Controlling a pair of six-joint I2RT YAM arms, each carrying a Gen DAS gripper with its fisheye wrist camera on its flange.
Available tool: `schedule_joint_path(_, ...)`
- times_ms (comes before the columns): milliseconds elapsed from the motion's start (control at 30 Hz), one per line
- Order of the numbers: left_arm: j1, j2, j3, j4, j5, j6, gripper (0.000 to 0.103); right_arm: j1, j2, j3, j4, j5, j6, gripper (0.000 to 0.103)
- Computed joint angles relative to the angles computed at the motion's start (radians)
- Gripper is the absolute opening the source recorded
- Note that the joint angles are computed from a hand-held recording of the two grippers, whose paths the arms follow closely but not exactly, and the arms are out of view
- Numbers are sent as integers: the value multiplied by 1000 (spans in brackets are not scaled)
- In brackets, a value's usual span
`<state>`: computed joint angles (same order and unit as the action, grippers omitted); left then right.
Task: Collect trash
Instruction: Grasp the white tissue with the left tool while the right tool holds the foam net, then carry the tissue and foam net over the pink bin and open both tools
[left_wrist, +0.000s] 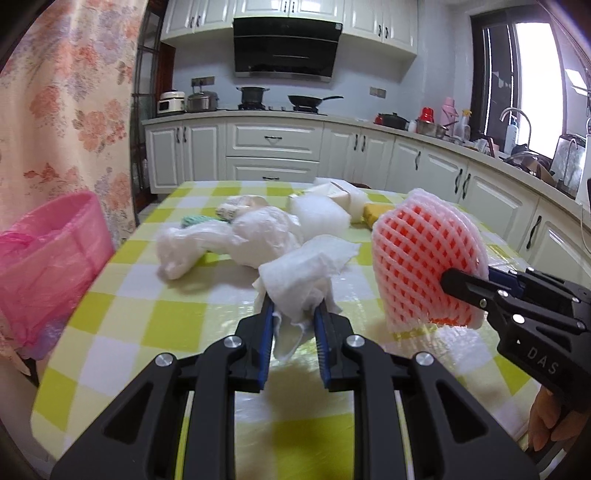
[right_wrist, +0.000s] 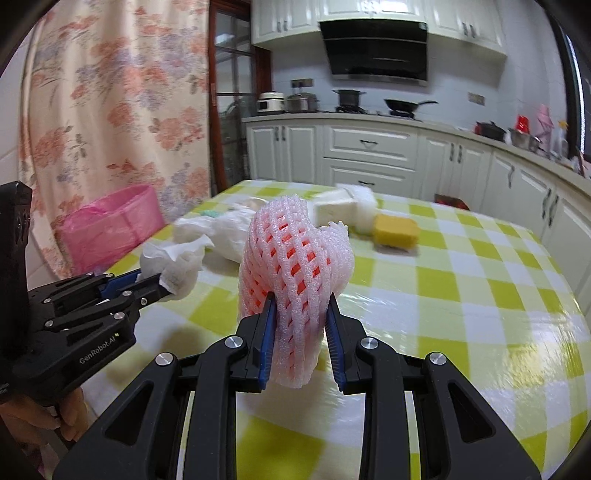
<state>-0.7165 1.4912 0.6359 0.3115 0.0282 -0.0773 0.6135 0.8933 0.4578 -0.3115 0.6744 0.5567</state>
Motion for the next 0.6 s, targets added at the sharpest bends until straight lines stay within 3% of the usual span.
schedule_joint_path(300,183,-152,-64,-56,51,52,20,20,243,158,158,-87,-147,28)
schedule_joint_path(600,428,-226,-9,-134,144,109,21,33,520,409,259,-192,-258,28)
